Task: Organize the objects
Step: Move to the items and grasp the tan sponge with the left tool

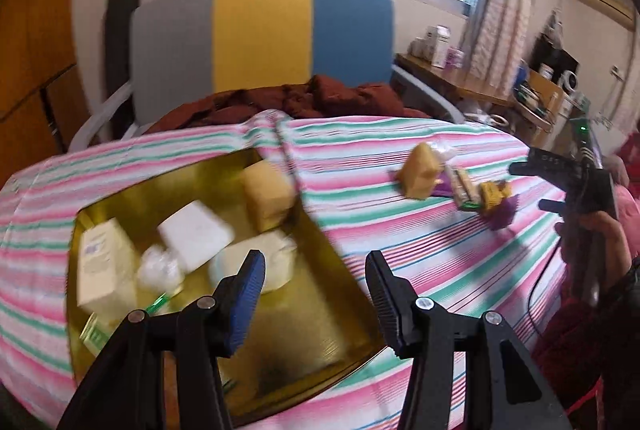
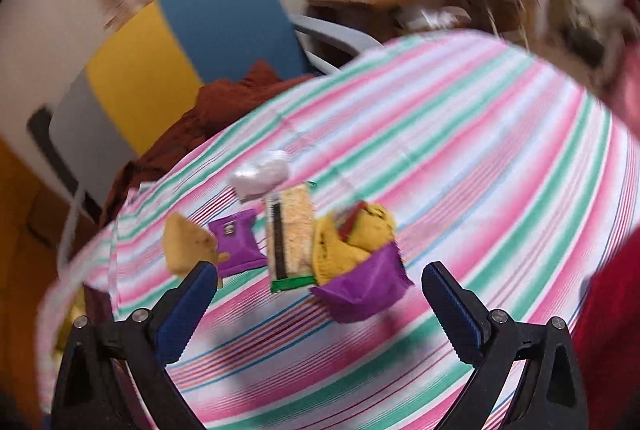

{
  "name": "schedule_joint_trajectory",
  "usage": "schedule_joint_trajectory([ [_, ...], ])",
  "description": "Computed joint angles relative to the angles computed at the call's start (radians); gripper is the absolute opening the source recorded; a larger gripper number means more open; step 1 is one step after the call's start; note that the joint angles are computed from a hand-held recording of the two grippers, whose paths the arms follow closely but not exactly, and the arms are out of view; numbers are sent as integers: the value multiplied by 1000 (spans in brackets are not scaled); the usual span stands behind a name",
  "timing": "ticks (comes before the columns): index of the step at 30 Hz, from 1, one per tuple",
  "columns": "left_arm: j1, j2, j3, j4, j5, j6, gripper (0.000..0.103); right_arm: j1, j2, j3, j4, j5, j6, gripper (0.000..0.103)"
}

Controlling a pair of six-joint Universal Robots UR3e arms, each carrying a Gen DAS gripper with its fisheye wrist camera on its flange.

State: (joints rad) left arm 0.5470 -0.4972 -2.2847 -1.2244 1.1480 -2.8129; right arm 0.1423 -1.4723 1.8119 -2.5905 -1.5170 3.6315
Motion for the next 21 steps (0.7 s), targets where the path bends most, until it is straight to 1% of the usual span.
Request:
schedule_joint_trajectory([
  [1,-102,-95,-6,125,55,-72,53,-10,-5,10,0,8,8,103],
  [3,-272,-286,16,323,137,-180,54,-20,-11,23,0,13,22,103],
  [4,-352,-384,37,410,184,-221,57,-28,-16,29,-3,25,25,103],
  [5,-411,-464,62,472,214,-247,61,-30,-18,37,-11,33,28,103],
  [6,-447,-526,83,509,229,-262,62,-35,-22,42,-12,44,27,103],
  [10,-563,-765,193,611,281,-325,66,-47,-33,58,-12,76,29,103],
  [12,-598,-881,260,646,279,-348,71,-50,-23,59,-19,89,32,103],
  [14,-632,-976,315,687,297,-367,79,-57,-23,60,-16,112,28,103],
  [18,-692,-1174,465,732,325,-382,81,-66,-26,72,-37,126,44,103],
  [20,-713,-1257,538,728,351,-391,82,-89,-39,98,-57,157,56,103],
  [21,-715,-1301,577,725,347,-399,82,-94,-41,102,-61,161,69,103],
])
